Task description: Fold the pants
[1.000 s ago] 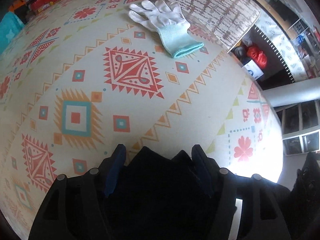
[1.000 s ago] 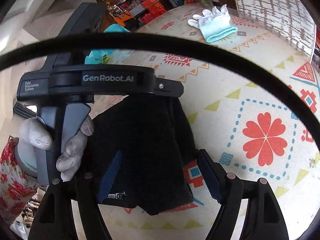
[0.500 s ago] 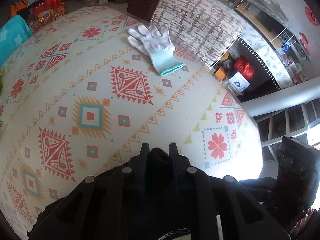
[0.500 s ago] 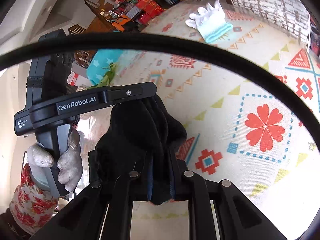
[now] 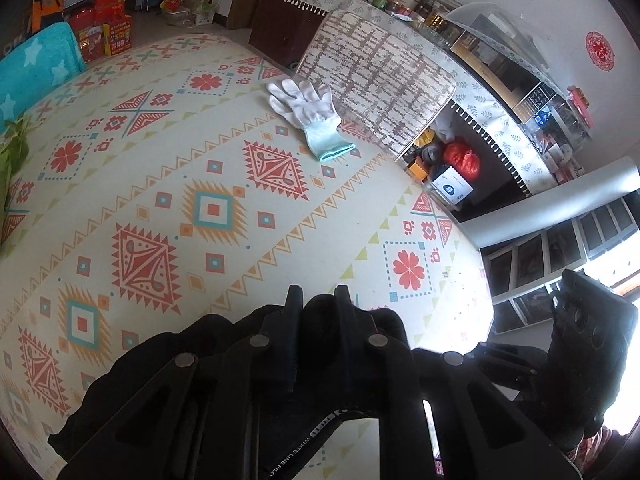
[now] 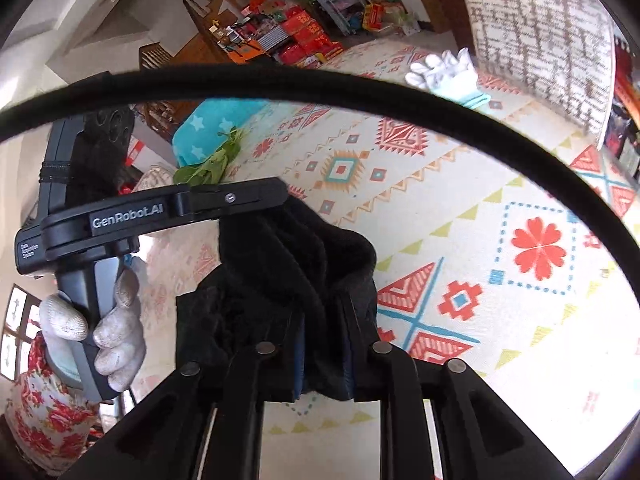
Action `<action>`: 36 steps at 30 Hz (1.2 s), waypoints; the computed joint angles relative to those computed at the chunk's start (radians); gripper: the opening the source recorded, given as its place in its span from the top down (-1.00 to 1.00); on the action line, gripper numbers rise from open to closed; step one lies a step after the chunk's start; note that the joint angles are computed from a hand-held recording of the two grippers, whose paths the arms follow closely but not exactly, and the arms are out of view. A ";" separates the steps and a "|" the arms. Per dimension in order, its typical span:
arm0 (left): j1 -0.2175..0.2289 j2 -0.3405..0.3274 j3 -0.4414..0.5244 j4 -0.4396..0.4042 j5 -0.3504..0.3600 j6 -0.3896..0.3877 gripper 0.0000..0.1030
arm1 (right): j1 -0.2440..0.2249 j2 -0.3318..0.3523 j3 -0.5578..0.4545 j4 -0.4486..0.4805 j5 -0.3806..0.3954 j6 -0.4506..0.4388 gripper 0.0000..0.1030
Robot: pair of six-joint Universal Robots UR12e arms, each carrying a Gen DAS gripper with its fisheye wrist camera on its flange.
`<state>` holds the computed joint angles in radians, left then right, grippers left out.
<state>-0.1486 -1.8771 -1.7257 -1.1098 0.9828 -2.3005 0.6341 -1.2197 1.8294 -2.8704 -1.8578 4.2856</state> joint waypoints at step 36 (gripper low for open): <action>0.013 0.050 -0.078 0.186 0.075 -0.014 0.72 | -0.048 0.024 0.009 -0.113 0.174 -0.112 0.61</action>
<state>-0.1361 -1.8273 -1.8041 -0.9240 1.0574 -2.3149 0.5863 -1.1962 1.8381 -2.9829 -1.6842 4.1740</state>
